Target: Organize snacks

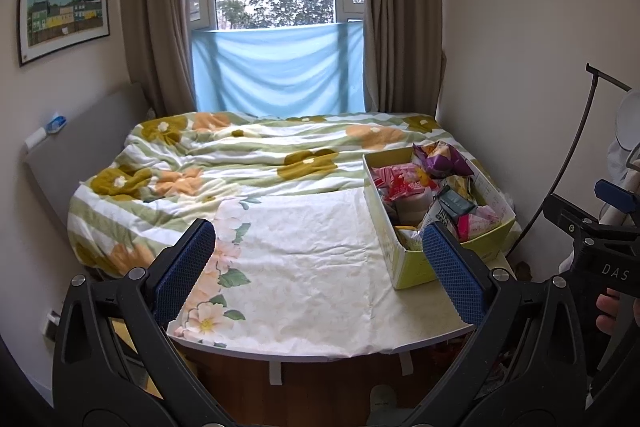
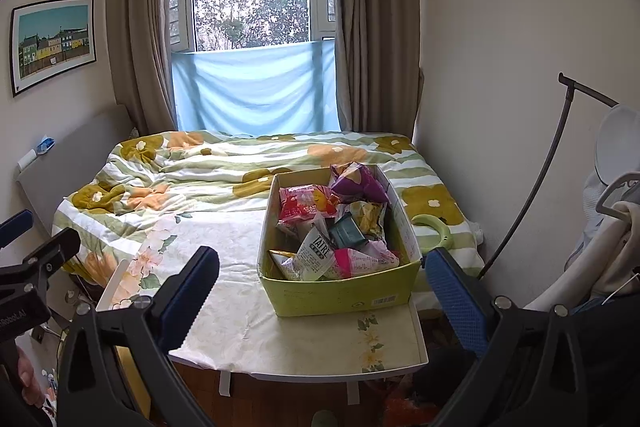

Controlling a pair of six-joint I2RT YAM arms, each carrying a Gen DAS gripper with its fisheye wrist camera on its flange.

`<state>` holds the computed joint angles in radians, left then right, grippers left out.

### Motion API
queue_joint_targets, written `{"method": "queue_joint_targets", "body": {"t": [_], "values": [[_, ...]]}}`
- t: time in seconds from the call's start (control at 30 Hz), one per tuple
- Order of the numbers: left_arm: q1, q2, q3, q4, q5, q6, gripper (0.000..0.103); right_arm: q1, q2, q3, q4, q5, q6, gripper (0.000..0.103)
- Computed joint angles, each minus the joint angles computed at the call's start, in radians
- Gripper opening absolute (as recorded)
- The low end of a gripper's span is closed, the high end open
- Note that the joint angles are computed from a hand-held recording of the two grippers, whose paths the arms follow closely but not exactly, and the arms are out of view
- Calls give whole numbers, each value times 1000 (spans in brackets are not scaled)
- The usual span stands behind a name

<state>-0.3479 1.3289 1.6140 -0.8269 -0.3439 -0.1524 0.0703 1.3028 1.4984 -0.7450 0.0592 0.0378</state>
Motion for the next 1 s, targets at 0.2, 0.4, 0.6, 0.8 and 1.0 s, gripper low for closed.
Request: {"method": "queue_joint_targets", "body": {"t": [0.2,0.4,0.6,0.8,1.0], "values": [[-5,2,-3,6,-13,0,103,3,7,4,2,5,-4,103],[-1,11,5,-2,-16,-4,103,14,20,10,1,9,-1,103],[2,18,3,-8,-17,-12,103,21,26,10,-1,10,-5,103],[2,23,-2,-11,-17,-22,103,22,30,11,-5,8,-7,103],[-3,26,-4,-8,-30,-16,103,14,34,17,-16,4,-1,103]]}}
